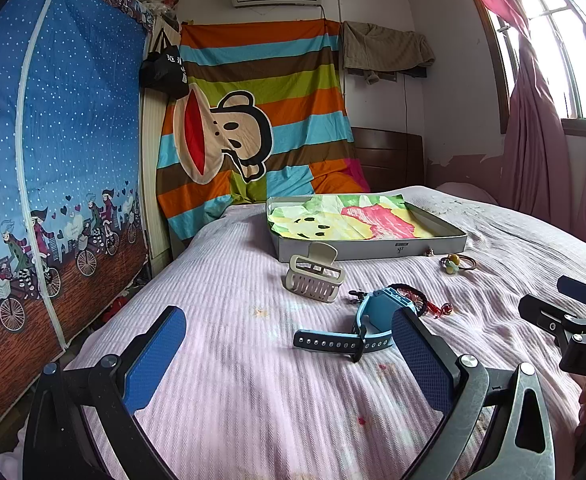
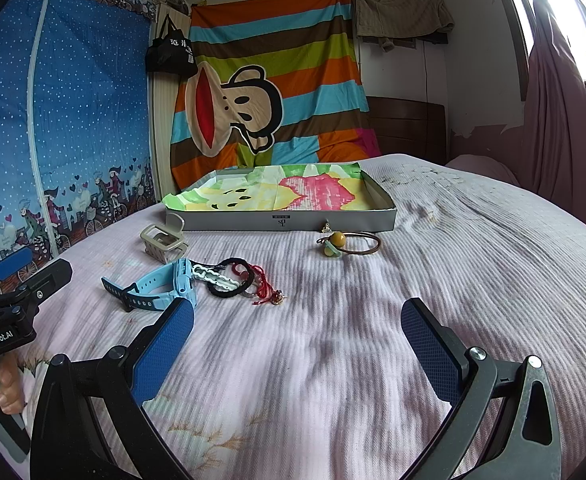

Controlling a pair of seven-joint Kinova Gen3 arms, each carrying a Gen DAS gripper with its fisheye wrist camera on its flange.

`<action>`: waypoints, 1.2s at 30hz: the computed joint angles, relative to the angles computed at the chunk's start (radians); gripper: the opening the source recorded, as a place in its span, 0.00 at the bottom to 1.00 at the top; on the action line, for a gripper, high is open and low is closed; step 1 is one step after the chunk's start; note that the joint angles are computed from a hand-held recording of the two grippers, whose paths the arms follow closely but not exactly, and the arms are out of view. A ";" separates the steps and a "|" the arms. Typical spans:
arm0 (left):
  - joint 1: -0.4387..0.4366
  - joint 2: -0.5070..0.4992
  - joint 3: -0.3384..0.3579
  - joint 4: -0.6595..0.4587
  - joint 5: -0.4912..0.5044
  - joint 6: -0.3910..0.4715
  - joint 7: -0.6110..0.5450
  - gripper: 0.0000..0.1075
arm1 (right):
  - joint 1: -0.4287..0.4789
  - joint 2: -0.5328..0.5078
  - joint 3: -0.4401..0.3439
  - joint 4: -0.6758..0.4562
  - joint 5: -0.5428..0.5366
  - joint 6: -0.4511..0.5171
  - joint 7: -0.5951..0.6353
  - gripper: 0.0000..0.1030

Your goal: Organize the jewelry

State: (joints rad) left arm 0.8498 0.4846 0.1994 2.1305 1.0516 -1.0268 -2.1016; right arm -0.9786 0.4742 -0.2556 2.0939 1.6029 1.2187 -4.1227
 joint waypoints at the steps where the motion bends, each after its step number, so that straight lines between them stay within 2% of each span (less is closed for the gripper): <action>1: 0.000 0.000 0.000 0.000 0.000 0.000 0.000 0.96 | 0.000 0.000 0.000 0.000 0.000 0.000 0.000 0.99; 36: -0.007 -0.008 0.002 0.004 -0.004 0.016 0.002 0.96 | 0.001 -0.002 0.006 -0.016 -0.016 -0.005 0.011 0.99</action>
